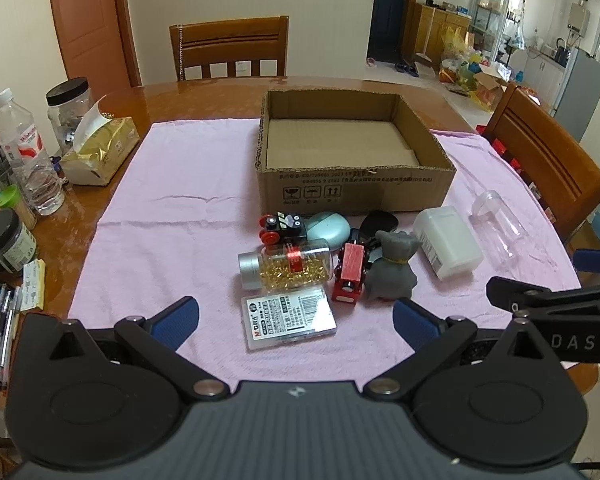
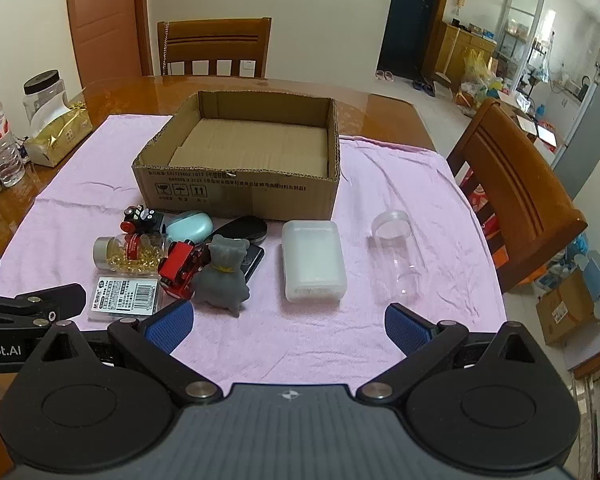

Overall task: Organize rigid objects
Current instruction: 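Move both tools toward the toys and boxes in front of the cardboard box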

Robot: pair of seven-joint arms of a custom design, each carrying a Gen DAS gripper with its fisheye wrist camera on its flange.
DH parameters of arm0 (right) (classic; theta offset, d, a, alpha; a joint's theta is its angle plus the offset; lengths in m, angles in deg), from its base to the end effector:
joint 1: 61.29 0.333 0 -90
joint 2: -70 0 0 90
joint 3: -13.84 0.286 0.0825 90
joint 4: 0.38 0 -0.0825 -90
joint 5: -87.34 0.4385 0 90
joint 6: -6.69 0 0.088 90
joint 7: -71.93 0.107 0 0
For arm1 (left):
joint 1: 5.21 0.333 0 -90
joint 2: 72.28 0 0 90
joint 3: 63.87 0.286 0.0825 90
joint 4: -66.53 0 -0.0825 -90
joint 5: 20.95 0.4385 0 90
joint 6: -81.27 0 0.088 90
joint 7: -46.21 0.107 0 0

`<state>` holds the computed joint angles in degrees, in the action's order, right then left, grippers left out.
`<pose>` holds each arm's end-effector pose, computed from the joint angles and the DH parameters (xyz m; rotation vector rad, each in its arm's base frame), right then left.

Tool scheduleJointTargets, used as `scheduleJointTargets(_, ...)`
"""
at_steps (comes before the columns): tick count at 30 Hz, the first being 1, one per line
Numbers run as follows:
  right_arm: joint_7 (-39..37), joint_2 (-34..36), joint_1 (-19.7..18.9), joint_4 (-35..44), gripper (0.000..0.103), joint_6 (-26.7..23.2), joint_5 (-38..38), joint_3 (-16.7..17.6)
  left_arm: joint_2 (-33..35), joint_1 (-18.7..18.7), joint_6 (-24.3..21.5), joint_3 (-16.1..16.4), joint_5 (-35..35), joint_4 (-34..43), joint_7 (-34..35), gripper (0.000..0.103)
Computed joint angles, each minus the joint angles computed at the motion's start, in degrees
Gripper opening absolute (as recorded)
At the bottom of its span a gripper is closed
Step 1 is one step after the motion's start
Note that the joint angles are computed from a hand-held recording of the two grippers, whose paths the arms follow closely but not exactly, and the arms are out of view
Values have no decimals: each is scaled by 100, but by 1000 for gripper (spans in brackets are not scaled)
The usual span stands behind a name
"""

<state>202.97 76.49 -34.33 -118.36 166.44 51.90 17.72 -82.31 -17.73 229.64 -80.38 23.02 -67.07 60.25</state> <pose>0.5461 0.3560 0.3846 -2.0779 1.4750 -0.6154 0.4873 -0.2857 0.3859 -2.0020 1.5869 -0.6076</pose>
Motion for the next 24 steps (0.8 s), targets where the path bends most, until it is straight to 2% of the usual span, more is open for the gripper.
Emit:
scheduleJointTargets(4, 137, 54, 21, 15, 103, 127, -274, -61, 66, 57, 228, 10, 187, -44, -195, 102)
scheduleJointTargets(10, 317, 220, 60, 23, 103, 460, -781, -197, 294, 150, 458, -3, 925, -50, -869, 102)
scheduleJointTargets(17, -103, 496, 119, -16, 103, 808, -470, -337, 859, 113, 488, 180, 1625, 156, -1612, 102)
scheduleJointTargets(24, -873, 649, 163, -83, 103, 844, 349, -379, 1536, -40, 539, 474, 1519, 497, -1599, 102)
